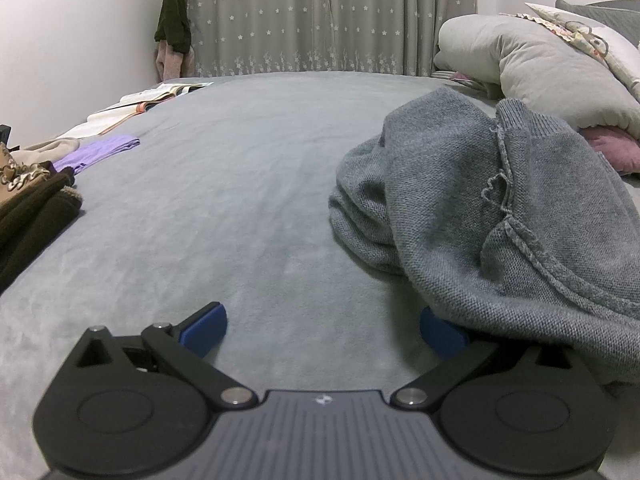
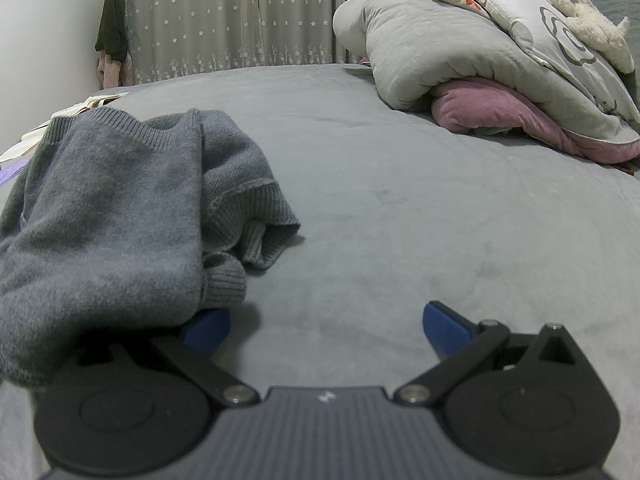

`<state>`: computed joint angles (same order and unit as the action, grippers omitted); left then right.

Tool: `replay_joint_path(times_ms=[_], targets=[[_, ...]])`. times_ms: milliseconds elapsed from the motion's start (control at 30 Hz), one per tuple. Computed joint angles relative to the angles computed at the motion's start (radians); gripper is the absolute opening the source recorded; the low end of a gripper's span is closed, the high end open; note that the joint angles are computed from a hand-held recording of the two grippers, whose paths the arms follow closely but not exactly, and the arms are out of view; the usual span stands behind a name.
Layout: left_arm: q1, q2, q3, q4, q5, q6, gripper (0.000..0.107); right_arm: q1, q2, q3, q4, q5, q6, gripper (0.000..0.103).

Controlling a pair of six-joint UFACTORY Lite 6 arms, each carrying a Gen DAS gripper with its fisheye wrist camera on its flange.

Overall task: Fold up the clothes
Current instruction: 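Move both grippers toward the crumpled grey sweater on the bed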

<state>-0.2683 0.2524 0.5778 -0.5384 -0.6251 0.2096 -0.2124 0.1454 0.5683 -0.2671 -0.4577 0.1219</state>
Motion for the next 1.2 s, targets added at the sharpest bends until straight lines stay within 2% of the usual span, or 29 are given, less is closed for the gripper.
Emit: replay_joint_path(times_ms=[567,867,1200], targets=[[-0.015,0.006,0.008,-0.018,0.001,0.004,0.103,0.004,-0.001,0.001,0.017,0.004,-0.019,0.103],[-0.023,0.007,-0.001,-0.023,-0.010,0.000,0.103,0.033,-0.062,-0.021,0.084,0.072,-0.070,0.103],[-0.021,0.009,-0.001,-0.021,-0.011,0.000,0.103,0.012,-0.079,-0.051,-0.007,0.046,-0.007,0.103]])
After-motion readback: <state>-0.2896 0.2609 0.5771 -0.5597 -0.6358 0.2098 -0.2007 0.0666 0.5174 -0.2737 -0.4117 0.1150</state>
